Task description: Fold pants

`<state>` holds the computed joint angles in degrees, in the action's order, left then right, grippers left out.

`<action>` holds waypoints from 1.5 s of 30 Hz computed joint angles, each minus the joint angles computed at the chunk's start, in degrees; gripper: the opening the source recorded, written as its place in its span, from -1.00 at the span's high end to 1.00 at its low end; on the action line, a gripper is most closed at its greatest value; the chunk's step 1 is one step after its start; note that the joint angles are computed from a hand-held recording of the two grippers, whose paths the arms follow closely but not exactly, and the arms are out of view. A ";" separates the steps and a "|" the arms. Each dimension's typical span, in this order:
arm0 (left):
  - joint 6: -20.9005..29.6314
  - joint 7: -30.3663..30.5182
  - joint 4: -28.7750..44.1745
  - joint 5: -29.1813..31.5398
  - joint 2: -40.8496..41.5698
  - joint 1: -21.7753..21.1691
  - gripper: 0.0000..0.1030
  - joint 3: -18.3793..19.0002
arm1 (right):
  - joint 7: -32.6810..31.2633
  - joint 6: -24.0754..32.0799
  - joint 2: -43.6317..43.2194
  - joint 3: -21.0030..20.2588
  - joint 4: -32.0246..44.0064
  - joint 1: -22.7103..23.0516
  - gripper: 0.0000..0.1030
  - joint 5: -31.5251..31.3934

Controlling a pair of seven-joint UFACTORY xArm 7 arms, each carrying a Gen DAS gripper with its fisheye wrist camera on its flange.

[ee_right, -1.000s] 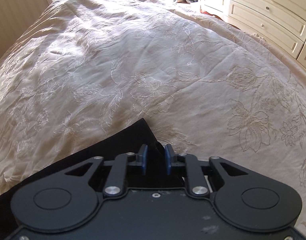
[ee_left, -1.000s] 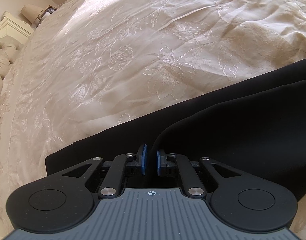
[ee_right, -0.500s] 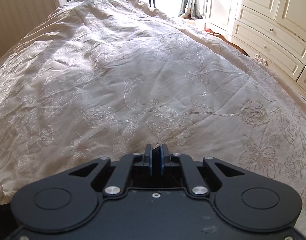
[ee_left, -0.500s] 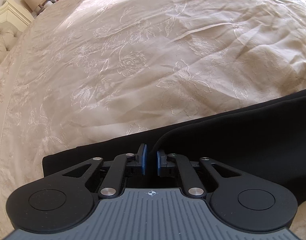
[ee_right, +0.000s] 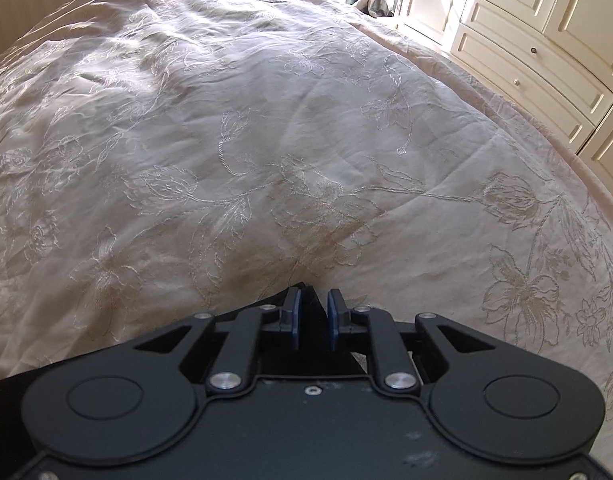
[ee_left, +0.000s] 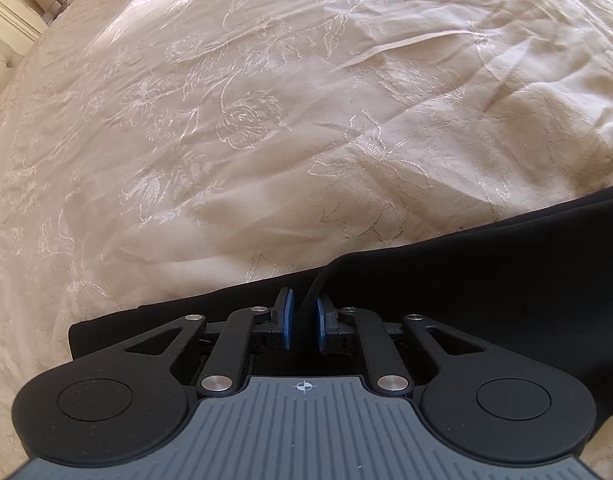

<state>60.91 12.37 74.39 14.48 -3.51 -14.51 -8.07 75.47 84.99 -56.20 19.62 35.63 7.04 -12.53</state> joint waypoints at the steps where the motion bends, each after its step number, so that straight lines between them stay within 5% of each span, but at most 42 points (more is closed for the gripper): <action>1: 0.29 0.53 0.52 -0.45 -0.19 0.06 0.66 0.13 | 0.45 0.34 -0.17 0.15 0.39 -0.26 0.61 -0.05; 10: -1.85 -1.37 4.55 1.16 -1.29 0.63 0.58 -0.12 | 1.38 2.96 0.74 4.20 7.91 -0.81 0.57 -2.67; 16: -2.87 -4.72 6.53 2.11 -3.67 1.20 0.58 -0.02 | 2.72 -1.14 2.12 7.29 12.60 0.03 0.57 -2.31; 31: 7.01 -8.27 -14.35 -3.61 -29.02 9.50 0.57 2.97 | 8.29 -14.12 15.66 14.75 21.03 6.33 0.55 3.37; 45: 0.41 -1.70 -17.57 -6.11 -26.13 11.59 0.57 5.54 | 16.85 -16.48 40.05 21.49 38.89 11.84 0.49 -5.96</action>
<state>61.31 10.66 56.82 8.36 -29.64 -2.92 -2.54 92.31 68.52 -16.16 41.11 74.53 18.88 -18.50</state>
